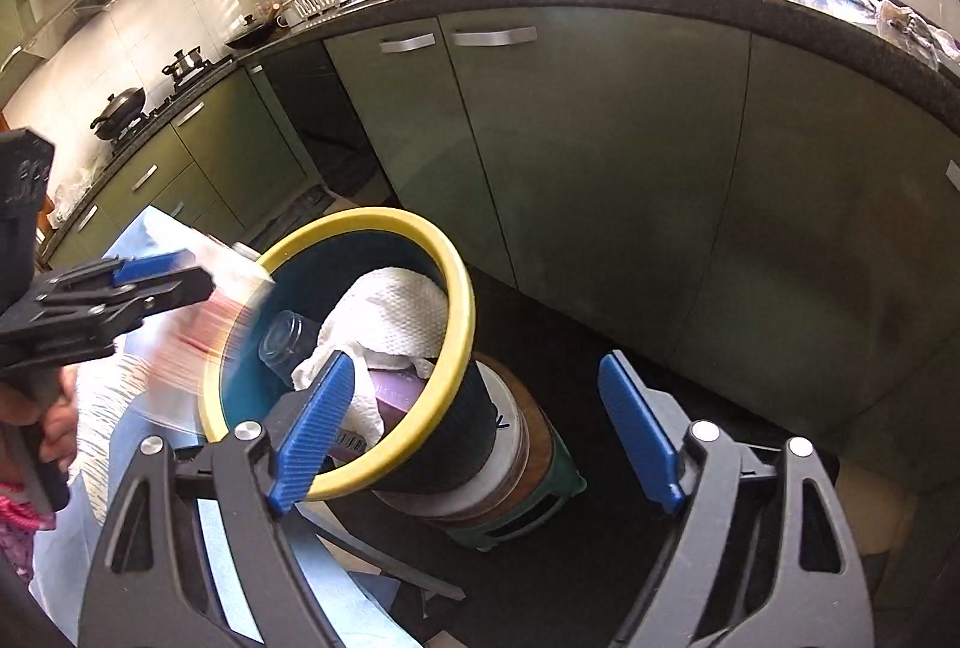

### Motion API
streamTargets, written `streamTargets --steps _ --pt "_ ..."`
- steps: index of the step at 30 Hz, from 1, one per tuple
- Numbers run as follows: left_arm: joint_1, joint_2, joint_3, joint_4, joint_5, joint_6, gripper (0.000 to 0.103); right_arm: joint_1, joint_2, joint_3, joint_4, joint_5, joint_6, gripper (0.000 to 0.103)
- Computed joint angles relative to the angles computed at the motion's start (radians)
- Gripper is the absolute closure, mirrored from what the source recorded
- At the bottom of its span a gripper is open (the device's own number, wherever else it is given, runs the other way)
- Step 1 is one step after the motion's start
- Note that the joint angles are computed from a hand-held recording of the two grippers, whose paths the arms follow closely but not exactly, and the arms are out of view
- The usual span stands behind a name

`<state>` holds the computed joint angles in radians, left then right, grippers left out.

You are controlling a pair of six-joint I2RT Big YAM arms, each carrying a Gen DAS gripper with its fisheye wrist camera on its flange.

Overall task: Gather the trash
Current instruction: 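Carry the milk carton over the bin and open the left gripper, then grasp the white toothpaste tube with the right gripper and lift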

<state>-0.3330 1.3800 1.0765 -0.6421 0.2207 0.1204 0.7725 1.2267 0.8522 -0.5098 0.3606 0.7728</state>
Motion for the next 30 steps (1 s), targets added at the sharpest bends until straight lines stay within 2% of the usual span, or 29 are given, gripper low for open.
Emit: streamTargets --steps 4,9,16,20,25,28,30 --pt "0.010 -0.054 -0.033 0.037 0.015 -0.024 0.031 0.006 -0.002 -0.002 0.008 -0.002 -0.008 0.024" --pt "0.050 -0.234 -0.149 0.053 0.013 -0.022 0.027 0.013 0.006 0.005 0.015 -0.008 -0.012 0.024" --pt "0.165 -0.523 -0.318 0.000 0.068 -0.027 0.022 0.050 0.039 0.055 -0.012 0.005 -0.026 0.024" --pt "0.265 -0.681 -0.407 -0.079 0.119 0.027 0.022 0.087 0.072 0.104 -0.036 0.017 -0.044 0.024" --pt "0.481 -0.846 -0.486 -0.223 0.209 0.144 0.021 0.154 0.144 0.201 -0.059 0.023 -0.090 0.024" --pt "0.684 -0.905 -0.514 -0.316 0.298 0.261 0.020 0.197 0.208 0.280 -0.063 0.010 -0.135 0.024" --pt "0.858 -0.918 -0.527 -0.392 0.382 0.389 0.020 0.224 0.257 0.338 -0.062 -0.019 -0.169 0.024"
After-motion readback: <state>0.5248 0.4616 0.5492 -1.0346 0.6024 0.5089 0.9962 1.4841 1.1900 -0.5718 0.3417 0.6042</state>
